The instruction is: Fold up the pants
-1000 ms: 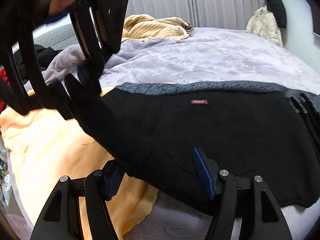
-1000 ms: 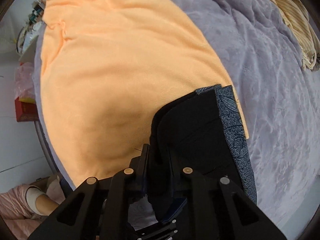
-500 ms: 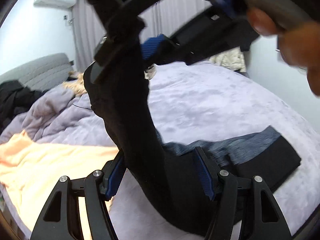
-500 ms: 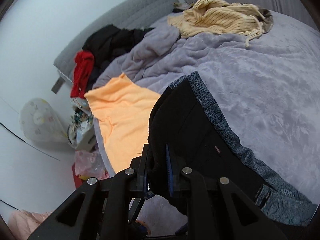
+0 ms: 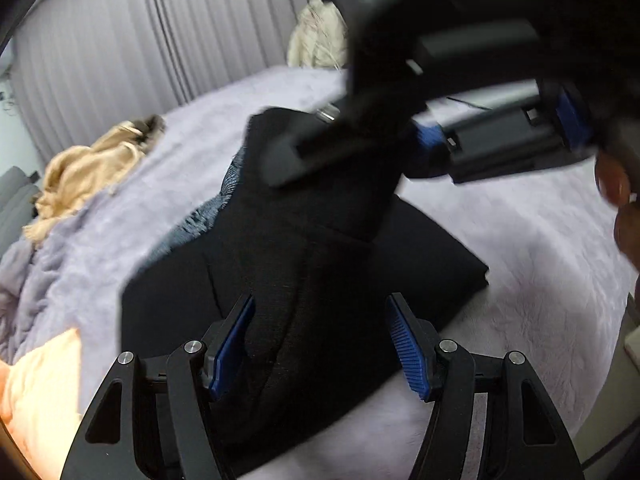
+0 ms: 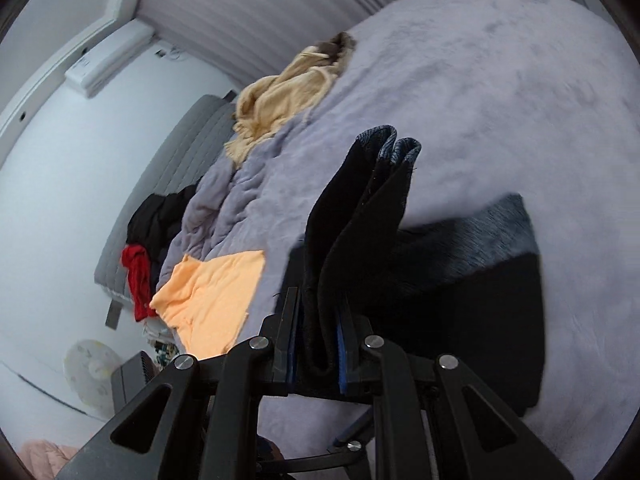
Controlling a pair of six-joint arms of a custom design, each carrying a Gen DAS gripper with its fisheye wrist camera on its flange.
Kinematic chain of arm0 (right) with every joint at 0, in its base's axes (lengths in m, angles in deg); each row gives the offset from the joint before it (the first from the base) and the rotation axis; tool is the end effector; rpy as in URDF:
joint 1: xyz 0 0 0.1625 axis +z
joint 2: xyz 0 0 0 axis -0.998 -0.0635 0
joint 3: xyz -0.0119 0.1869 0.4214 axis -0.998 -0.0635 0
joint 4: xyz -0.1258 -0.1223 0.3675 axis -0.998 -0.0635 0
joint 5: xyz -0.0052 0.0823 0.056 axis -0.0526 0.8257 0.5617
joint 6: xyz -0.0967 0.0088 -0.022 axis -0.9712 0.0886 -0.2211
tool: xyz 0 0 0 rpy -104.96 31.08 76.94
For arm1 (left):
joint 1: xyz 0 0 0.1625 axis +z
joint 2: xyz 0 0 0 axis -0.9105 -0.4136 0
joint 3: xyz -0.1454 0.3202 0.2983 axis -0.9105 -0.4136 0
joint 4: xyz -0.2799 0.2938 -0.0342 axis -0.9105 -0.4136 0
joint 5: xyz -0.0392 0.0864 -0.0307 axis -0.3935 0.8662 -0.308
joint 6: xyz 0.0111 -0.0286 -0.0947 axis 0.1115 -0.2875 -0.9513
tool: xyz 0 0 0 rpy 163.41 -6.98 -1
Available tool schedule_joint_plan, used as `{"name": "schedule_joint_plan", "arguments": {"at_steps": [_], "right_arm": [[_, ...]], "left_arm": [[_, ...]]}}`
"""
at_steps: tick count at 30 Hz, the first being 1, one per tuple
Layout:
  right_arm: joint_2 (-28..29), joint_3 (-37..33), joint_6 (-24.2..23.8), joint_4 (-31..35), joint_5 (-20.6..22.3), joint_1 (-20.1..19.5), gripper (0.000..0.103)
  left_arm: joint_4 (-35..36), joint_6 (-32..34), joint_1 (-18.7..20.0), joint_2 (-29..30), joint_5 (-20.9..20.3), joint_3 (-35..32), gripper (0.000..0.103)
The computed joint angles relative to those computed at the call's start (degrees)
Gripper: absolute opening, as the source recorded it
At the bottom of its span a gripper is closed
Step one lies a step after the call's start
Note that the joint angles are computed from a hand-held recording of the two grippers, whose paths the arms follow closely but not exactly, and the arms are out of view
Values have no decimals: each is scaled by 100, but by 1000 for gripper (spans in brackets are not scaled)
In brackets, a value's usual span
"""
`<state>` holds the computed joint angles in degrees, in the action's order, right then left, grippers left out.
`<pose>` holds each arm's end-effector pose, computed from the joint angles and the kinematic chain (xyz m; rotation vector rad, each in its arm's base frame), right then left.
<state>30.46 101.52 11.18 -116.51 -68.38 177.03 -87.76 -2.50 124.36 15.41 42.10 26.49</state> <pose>0.1539 -0.8489 0.2080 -0.3524 3.0043 -0.5113 -0.2439 -0.7910 0.0577 0.8798 2.1891 -0.6426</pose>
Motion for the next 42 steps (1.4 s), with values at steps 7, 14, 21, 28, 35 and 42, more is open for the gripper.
{"name": "schedule_joint_plan", "arguments": {"at_steps": [7,14,21,28,35,42], "right_arm": [[-35,654,609,-572,736,-767,28],[-181,1009,506,-878,1286,-833,62],[43,821,699,-1269,30,-449,18],[-261,1253,140,-1674,-1151,-188,21],[-545,1634,523,-2132,-833,-424,30],[-863,1975,14,-2704,-916,-254,32]], "left_arm": [[558,-112,98,-284,-364,218,68],[47,-569,292,-1002,-417,602,91],[1767,-2816,866,-1120,-403,-8,91],[1443,-2099,623,-1068,-190,342,101],[1182,-1730,563,-1063,4,159,102],[2092,-2507,891,-752,-371,-1206,102]]}}
